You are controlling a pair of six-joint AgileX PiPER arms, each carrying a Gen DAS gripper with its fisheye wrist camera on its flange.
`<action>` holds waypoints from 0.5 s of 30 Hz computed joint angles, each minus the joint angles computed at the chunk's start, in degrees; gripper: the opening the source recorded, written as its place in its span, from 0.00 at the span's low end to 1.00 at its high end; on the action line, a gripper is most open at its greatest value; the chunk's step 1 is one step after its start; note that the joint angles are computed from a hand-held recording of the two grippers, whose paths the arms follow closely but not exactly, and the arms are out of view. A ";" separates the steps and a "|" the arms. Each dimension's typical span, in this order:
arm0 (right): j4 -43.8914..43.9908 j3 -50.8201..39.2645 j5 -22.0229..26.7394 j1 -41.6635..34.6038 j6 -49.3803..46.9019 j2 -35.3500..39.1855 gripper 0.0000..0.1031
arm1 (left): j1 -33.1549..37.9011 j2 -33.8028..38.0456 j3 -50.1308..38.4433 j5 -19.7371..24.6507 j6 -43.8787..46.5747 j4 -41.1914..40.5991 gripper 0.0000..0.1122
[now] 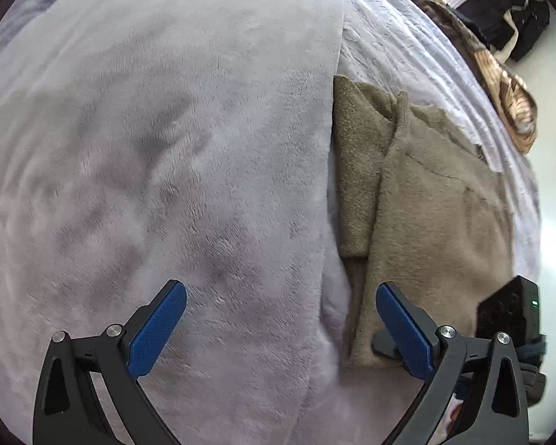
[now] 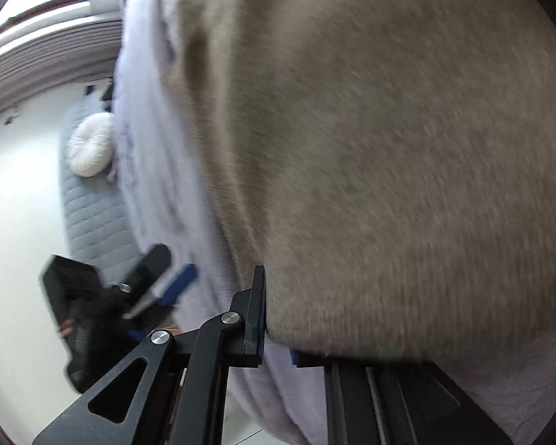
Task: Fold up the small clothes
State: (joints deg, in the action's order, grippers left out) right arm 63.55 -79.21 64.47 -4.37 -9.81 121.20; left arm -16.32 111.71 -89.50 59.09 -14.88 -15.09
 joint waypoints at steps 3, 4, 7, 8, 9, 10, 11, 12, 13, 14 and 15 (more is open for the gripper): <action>-0.40 1.48 -0.34 -0.29 1.07 -1.31 0.52 | -0.22 0.94 -0.89 0.51 0.56 0.22 0.92; 0.09 2.52 -0.81 -0.51 0.59 -2.26 0.52 | -0.19 1.33 -1.17 0.83 0.91 -0.08 0.92; -0.48 5.02 -2.03 -2.07 0.93 -5.09 0.52 | -0.18 2.46 -2.17 1.66 2.03 -1.73 0.92; 0.16 6.53 -2.53 -2.82 0.16 -5.88 0.52 | -0.47 2.65 -2.50 1.61 1.60 -1.66 0.92; 0.85 7.00 -2.92 -3.51 0.07 -5.98 0.52 | -0.55 2.62 -2.43 1.36 1.60 -1.72 0.92; 1.46 6.78 -2.92 -4.16 0.22 -5.60 0.52 | -0.82 2.55 -2.54 1.26 1.28 -1.49 0.92; 2.55 7.15 -3.05 -4.57 -0.01 -5.30 0.52 | -1.09 2.46 -2.73 1.39 0.80 -1.13 0.92; 3.43 8.17 -2.76 -5.46 -0.88 -5.28 0.52 | -1.22 2.55 -2.87 1.42 0.50 -0.97 0.92; 3.62 10.08 -1.75 -7.54 -3.09 -5.56 0.52 | -1.28 2.44 -2.81 1.47 0.28 -0.97 0.92; 3.97 9.97 -1.59 -7.71 -3.17 -5.25 0.52 | -1.48 2.43 -3.00 1.56 -0.24 -1.07 0.92; 4.20 9.88 -1.44 -7.81 -3.21 -5.04 0.52 | -1.52 2.25 -2.88 1.47 -0.46 -1.14 0.92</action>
